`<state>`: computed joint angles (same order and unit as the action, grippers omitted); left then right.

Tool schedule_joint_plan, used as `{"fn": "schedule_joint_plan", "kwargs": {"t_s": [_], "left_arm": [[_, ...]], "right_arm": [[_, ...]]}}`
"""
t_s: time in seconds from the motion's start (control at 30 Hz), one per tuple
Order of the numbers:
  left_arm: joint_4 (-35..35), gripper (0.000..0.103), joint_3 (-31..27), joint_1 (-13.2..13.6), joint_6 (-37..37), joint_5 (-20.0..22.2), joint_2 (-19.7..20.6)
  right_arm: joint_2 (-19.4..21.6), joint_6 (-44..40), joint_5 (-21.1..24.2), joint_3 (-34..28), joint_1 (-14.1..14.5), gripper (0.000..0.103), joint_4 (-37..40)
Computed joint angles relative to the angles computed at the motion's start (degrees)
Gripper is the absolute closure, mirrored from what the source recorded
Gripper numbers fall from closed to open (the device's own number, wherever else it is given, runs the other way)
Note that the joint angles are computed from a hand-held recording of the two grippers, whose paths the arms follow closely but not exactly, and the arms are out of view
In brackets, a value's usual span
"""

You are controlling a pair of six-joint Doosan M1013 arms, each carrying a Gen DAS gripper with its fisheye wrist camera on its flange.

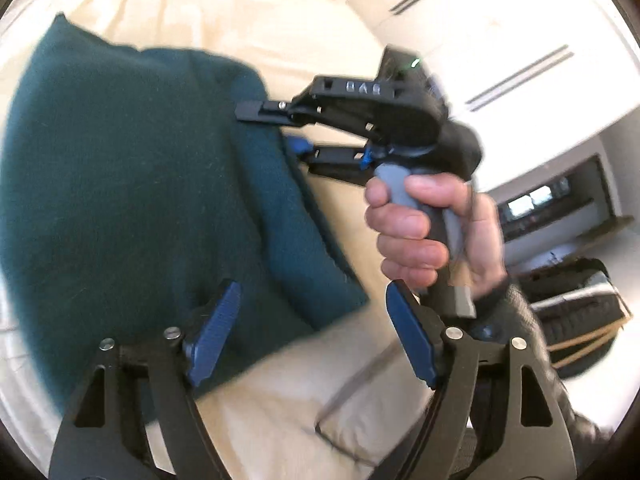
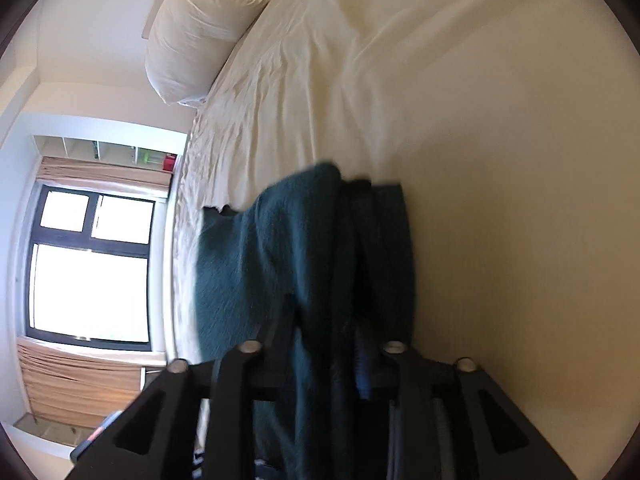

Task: Fold small clothes

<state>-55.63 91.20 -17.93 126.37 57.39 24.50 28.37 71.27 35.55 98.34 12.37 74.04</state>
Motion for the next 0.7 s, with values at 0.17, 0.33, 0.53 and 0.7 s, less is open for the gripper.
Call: {"fn": "schedule_joint_plan", "kwargs": {"t_s": [0.17, 0.33, 0.53, 0.7], "left_arm": [[-2.16, 0.028, 2.25, 5.88, 1.97, -5.24, -1.66], [-2.0, 0.028, 0.79, 9.83, -0.23, -4.12, -0.54], [-0.34, 0.028, -0.08, 9.61, 1.49, -4.13, -0.52], [0.51, 0.028, -0.67, 10.72, 4.68, -4.45, 0.72]], "right_arm": [[-2.78, -2.04, -1.94, 2.79, 2.26, 0.055, 0.52], [-3.47, 7.57, -5.66, 2.56, 4.69, 0.085, -12.34], [-5.9, 0.06, -7.62, 6.72, 3.89, 0.089, -1.11], [-6.31, -4.9, -7.62, 9.31, 2.98, 0.09, 4.49]]}}
